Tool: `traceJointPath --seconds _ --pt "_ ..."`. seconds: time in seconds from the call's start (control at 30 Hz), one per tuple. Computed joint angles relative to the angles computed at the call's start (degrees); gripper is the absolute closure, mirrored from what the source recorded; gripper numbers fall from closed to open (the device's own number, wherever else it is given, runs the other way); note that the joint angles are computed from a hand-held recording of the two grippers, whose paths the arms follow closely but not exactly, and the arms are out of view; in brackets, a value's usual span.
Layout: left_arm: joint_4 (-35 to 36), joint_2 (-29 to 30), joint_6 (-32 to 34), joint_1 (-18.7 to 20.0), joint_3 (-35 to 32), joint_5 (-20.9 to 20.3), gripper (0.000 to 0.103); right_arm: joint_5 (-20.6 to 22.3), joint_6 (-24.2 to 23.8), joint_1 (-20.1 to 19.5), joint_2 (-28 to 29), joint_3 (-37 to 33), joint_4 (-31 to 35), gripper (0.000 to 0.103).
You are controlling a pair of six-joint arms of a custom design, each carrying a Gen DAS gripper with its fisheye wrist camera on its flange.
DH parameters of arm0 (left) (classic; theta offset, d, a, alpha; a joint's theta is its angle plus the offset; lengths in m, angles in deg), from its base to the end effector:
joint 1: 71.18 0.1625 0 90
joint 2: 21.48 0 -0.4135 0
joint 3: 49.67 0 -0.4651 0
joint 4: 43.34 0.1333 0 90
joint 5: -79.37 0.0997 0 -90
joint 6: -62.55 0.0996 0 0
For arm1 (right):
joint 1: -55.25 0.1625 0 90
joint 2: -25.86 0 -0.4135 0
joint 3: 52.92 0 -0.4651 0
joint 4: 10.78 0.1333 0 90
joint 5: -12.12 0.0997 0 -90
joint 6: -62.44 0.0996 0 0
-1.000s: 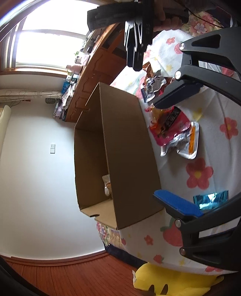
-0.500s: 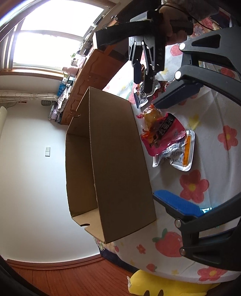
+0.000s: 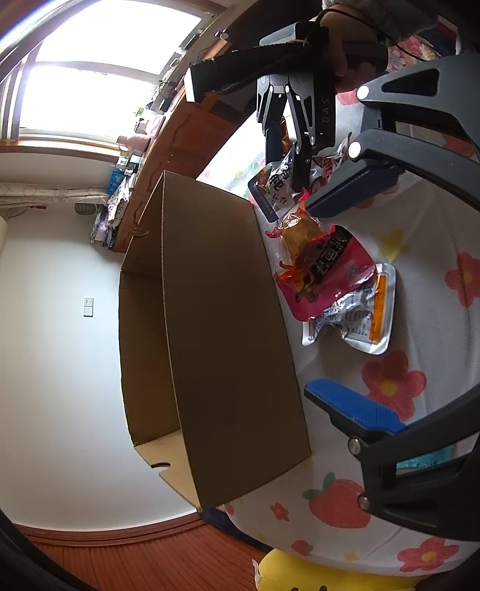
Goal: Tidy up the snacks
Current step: 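Move both tools back toward the snack packets beside the box, then grasp the white blue-label pouch with the right tool while the left tool grasps the pink-topped yellow bag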
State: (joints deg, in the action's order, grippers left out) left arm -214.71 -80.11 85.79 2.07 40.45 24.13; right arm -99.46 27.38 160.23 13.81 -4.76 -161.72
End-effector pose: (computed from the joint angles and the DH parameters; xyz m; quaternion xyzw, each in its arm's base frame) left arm -0.0309 -0.7621 0.2961 0.1775 0.8563 -0.3864 0.2932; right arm 0.3285 -0.8536 -0.0675 0.3693 -0.8863 0.1761 0.2169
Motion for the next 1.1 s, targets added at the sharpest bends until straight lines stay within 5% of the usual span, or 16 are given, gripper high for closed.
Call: traceJointPath --seconds 0.27,0.5,0.77,1.1 --pt "3.4 2.7 3.6 0.1 -3.7 -0.5 0.013 -0.8 0.1 0.2 0.1 0.1 -1.2 0.052" --pt "7.6 4.5 8.6 -0.3 -6.1 -0.5 0.015 -0.3 0.3 0.1 0.0 0.3 -1.3 0.053" --pt "15.0 7.0 12.6 -1.1 -10.1 1.0 0.045 0.0 0.6 0.0 0.1 0.1 -1.1 0.053" --pt "24.3 9.6 11.6 -1.2 -14.8 4.5 0.039 0.7 0.9 -0.2 0.1 -0.1 -0.7 0.053"
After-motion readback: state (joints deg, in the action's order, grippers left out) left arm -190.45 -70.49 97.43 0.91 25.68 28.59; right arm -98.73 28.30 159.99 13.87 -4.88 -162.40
